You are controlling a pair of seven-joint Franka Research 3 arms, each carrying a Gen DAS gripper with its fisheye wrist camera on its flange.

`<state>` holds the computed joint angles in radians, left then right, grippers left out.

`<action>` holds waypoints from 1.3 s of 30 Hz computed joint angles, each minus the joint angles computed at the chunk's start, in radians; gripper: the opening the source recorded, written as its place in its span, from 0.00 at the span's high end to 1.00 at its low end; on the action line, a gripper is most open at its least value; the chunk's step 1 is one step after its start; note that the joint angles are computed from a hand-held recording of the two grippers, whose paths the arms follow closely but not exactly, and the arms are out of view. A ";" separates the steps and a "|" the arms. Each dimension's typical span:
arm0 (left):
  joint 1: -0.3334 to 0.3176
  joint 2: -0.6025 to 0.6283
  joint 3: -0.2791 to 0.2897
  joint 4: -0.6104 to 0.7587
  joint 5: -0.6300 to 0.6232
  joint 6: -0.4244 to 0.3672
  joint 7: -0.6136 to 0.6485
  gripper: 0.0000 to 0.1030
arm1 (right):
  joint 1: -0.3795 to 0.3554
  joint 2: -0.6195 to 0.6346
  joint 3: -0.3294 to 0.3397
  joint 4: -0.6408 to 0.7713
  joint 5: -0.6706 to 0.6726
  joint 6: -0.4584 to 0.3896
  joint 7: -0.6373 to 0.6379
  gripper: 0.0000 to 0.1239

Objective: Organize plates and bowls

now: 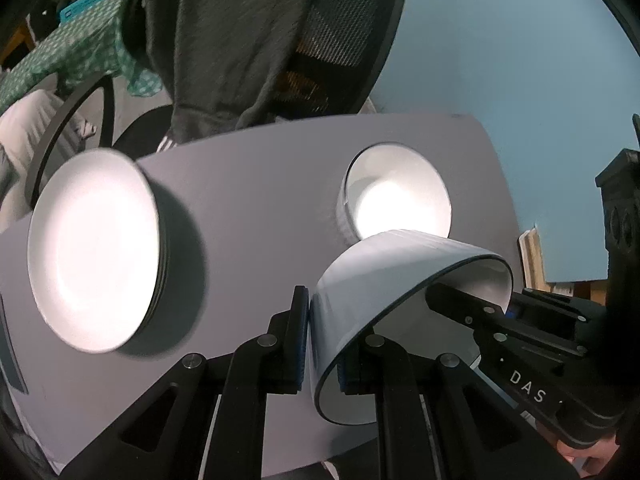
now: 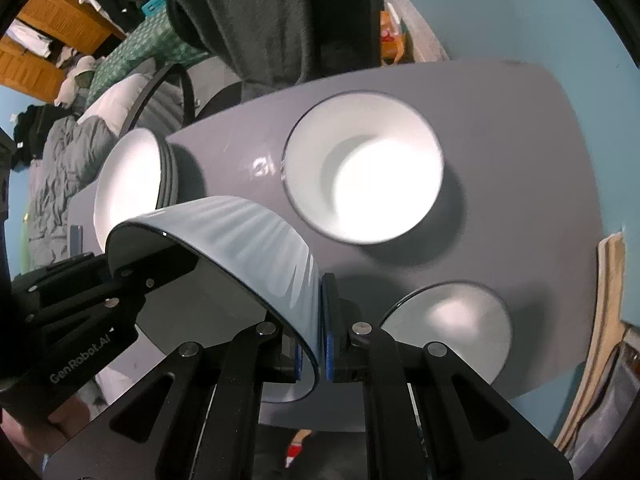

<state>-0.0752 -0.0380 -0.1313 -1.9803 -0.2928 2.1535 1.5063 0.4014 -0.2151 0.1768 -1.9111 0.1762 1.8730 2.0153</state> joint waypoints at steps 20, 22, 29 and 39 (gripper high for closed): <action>0.000 0.188 -0.046 0.184 0.050 -0.003 -0.041 0.89 | -0.059 0.045 -0.046 0.037 0.012 -0.006 -0.017 0.94; -0.003 0.215 -0.052 0.214 0.066 -0.015 -0.045 0.89 | -0.065 0.058 -0.053 0.049 0.012 -0.008 -0.021 0.94; -0.003 0.285 -0.065 0.271 0.106 -0.035 -0.058 0.89 | -0.076 0.114 -0.063 0.091 0.002 -0.030 -0.032 0.94; 0.000 0.312 -0.076 0.299 0.135 -0.082 -0.029 0.89 | -0.079 0.154 -0.075 0.131 0.011 -0.085 -0.070 0.94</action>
